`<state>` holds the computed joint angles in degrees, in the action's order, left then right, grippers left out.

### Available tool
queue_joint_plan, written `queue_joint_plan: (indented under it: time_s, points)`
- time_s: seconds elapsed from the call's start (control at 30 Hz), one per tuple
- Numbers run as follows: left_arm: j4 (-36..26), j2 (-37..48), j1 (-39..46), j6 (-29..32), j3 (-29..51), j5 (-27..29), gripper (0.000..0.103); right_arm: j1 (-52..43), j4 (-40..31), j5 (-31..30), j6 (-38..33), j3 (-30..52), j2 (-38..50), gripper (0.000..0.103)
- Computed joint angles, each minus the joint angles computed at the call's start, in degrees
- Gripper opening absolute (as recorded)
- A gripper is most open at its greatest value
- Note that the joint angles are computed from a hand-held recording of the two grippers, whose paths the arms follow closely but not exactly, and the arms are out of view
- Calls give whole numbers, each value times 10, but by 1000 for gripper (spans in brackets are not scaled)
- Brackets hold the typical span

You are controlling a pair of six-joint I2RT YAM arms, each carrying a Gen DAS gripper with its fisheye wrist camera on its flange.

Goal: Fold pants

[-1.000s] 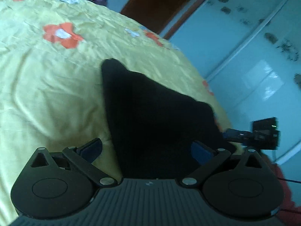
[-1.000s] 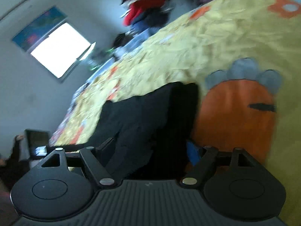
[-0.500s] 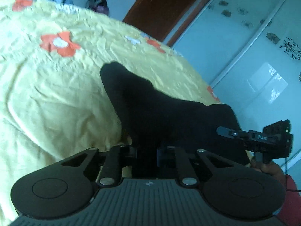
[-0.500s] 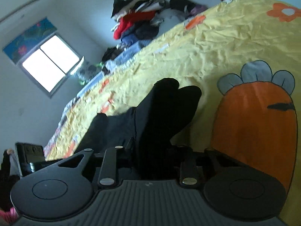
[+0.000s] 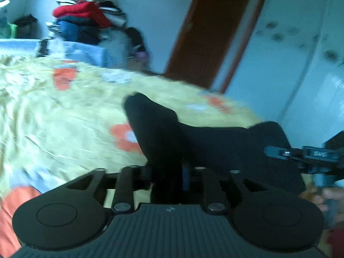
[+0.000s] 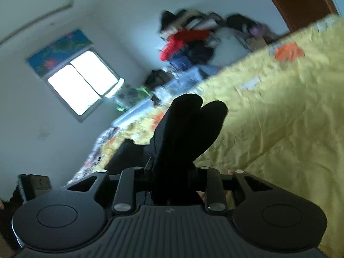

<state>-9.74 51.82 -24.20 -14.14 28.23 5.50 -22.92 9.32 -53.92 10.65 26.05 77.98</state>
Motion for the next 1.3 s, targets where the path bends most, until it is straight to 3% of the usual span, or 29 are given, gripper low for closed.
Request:
queue_joint_plan:
  time_s: [0.03, 0.1, 0.2, 0.27, 0.3, 0.37, 0.4, 0.43, 0.5, 0.57, 0.63, 0.7, 0.73, 0.8, 0.83, 0.87, 0.9, 0.97, 1.03, 1.07, 1.17, 1.3]
  points:
    - [-1, 44, 0, 11, 13, -39, 42, 29, -7, 64, 3, 17, 30, 43]
    - [-21, 85, -4, 17, 20, -103, 42, 68, -22, 204, 9, 21, 35, 44]
    - [-48, 6, 11, 0, -21, -90, 51, 66, 51, 294, -15, -76, -94, 44]
    - [-72, -46, -24, -12, -31, -128, 70, 73, 20, 282, -62, -95, -172, 44]
    - [-69, -52, -61, -28, -29, -154, 73, 75, -1, 242, -81, -87, -177, 44]
    - [-42, -34, -91, -29, -20, -144, 90, 95, -29, 164, -100, -70, -150, 44]
    - [-21, -9, -110, -27, -19, -149, 94, 115, -32, 155, -113, -59, -120, 42]
    - [-7, 26, -133, -24, -15, -172, 98, 150, -37, 197, -121, -51, -95, 41]
    - [5, 109, -155, -21, 0, -214, 90, 188, 13, 282, -123, -59, -60, 41]
    - [-3, 99, -141, -47, -9, -202, 82, 187, 12, 303, -82, -70, -90, 40]
    - [-28, 25, -145, -67, -25, -199, 84, 210, -32, 339, -74, -99, -205, 44]
    - [-54, -28, -188, -70, -38, -255, 94, 227, -78, 329, -94, -116, -278, 46]
    - [-56, -31, -206, -69, -44, -277, 103, 243, -85, 331, -96, -120, -281, 51]
    - [-45, 41, -227, -71, -32, -311, 102, 279, -50, 374, -93, -120, -218, 55]
    - [-23, 75, -217, -56, -30, -296, 100, 288, -25, 401, -80, -126, -194, 55]
    - [-29, 81, -215, -77, -27, -294, 97, 285, -6, 401, -71, -137, -198, 55]
    - [-36, 58, -215, -98, -33, -290, 94, 290, -37, 415, -48, -131, -225, 55]
    - [-64, 2, -232, -115, -41, -305, 96, 302, -133, 447, -11, -130, -337, 61]
    - [-136, -24, -292, -159, -26, -376, 98, 334, -222, 477, 43, -136, -460, 95]
    - [-173, -27, -323, -189, -16, -405, 98, 342, -281, 480, 64, -133, -513, 101]
    - [-251, -17, -399, -276, 8, -443, 98, 409, -393, 509, 138, -106, -583, 103]
    - [-331, 31, -498, -398, 36, -497, 101, 576, -487, 610, 256, -64, -603, 103]
